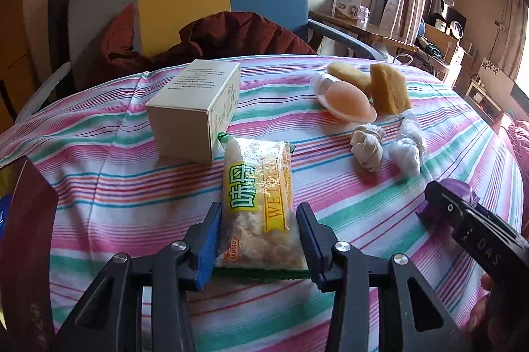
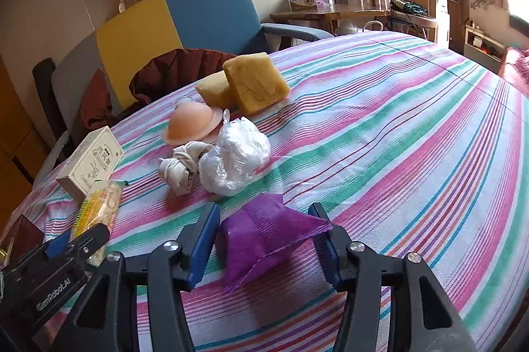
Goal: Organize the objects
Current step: 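Grasp the yellow WEIDA snack bag with the left tool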
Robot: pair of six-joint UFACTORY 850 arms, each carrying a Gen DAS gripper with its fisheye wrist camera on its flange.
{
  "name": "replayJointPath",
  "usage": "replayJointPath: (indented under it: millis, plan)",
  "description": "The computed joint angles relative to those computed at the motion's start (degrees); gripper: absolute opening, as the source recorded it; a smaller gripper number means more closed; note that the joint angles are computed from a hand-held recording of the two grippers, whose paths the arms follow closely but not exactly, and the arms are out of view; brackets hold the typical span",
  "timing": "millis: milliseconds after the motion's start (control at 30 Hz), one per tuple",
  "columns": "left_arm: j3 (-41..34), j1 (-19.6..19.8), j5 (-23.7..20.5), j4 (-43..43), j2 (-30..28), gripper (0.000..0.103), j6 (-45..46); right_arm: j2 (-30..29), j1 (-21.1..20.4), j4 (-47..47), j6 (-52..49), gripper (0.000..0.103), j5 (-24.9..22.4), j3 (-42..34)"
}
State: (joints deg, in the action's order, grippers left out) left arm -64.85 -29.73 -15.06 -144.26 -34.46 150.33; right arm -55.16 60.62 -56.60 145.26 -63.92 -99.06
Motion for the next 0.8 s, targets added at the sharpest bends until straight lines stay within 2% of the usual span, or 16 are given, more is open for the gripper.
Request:
replayJointPath:
  millis: [67, 167, 267, 400, 467, 533, 567, 600, 700, 733, 800]
  plan:
    - [1.47, 0.62, -1.12, 0.39, 0.86, 0.045, 0.00, -0.63, -0.01, -0.52, -2.67, 0.045, 0.14, -1.29]
    - [3.60, 1.51, -2.73, 0.55, 2.05, 0.045, -0.20, -1.70, 0.11, -0.65, -6.53, 0.041, -0.07, -3.40]
    - [5.36, 2.38, -4.12, 1.00, 3.06, 0.045, -0.49, -1.38, 0.30, -0.80, -5.73, 0.041, 1.63, -2.66]
    - [6.94, 3.52, -5.91, 3.08, 3.84, 0.045, -2.34, 0.89, 1.09, -3.71, 2.47, 0.041, 4.54, 2.06]
    - [7.35, 4.15, -6.69, 5.57, 4.01, 0.045, -4.78, 0.96, 1.18, -3.45, 2.06, 0.041, 5.00, 2.09]
    - [7.76, 4.47, -7.03, 6.18, 4.29, 0.045, -5.41, 0.99, 1.20, -3.49, -0.57, 0.046, 6.00, 1.72]
    - [8.02, 4.58, -7.24, 6.15, 4.44, 0.045, -5.33, 0.62, 1.37, -3.10, -2.73, 0.052, 5.76, 0.95]
    - [8.22, 4.66, -7.40, 6.34, 4.53, 0.045, -5.45, -0.08, 1.51, -1.92, -5.33, 0.054, 4.91, -0.38]
    - [8.49, 5.03, -7.97, 8.14, 4.68, 0.045, -7.15, -2.53, 1.85, 1.34, -12.47, 0.053, 1.80, -4.70]
    - [8.57, 5.21, -8.20, 9.04, 4.76, 0.045, -8.15, -3.05, 1.94, 1.91, -13.76, 0.052, 0.99, -5.62]
    - [9.17, 5.64, -8.81, 10.45, 5.17, 0.045, -9.43, -3.41, 2.11, 2.24, -14.41, 0.042, 0.11, -6.20]
